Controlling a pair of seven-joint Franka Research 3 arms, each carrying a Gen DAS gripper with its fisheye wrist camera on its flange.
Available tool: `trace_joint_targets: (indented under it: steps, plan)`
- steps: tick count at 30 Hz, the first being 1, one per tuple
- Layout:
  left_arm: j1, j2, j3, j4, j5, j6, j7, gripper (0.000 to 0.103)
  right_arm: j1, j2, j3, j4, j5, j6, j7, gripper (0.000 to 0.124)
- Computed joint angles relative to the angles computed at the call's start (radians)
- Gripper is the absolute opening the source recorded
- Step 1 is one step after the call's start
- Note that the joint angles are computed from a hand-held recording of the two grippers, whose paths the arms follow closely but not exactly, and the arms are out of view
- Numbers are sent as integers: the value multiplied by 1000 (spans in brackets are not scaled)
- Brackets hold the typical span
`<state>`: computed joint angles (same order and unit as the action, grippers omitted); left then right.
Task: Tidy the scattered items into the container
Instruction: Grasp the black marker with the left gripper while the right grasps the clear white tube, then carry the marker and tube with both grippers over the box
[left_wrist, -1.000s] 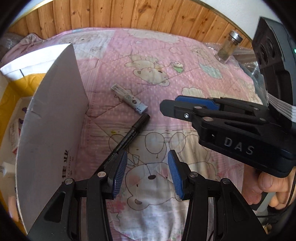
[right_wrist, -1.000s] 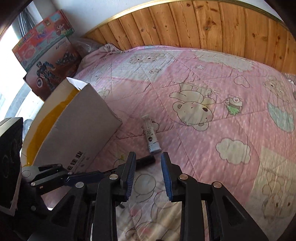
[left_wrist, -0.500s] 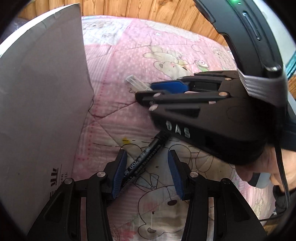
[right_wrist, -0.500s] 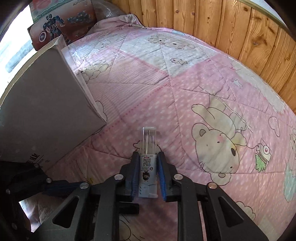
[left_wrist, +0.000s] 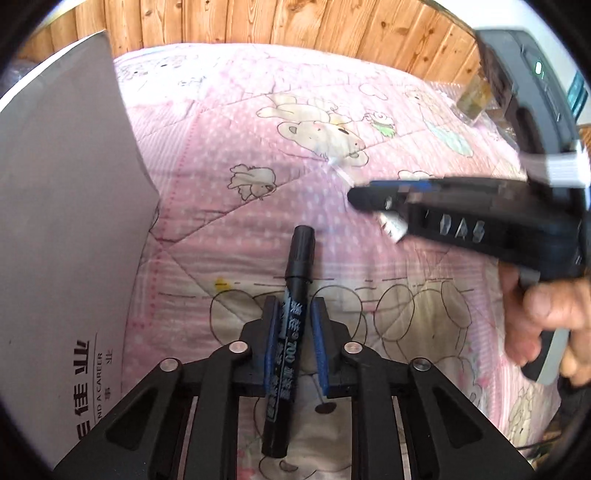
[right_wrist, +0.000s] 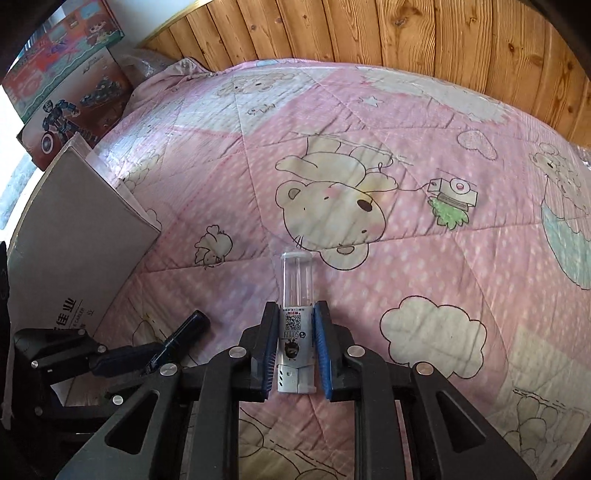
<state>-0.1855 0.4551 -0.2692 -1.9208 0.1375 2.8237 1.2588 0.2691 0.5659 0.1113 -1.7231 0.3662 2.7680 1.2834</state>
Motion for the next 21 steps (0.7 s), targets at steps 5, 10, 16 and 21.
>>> trace_joint_targets:
  steps: [5,10,16,21]
  plan:
    - [12,-2,-10,20,-7,-35,13,13,-23,-31,25,-39,57,21,15,21]
    - [37,-41,-41,-17,-67,-22,46,13,-53,-100,63,-115,145,50,-18,21]
    - [32,-98,-55,-61,-104,-17,75,13,-61,-182,80,-216,247,72,-37,21]
    - [30,-138,-66,-96,-150,-7,97,13,-62,-253,96,-303,348,98,-76,21]
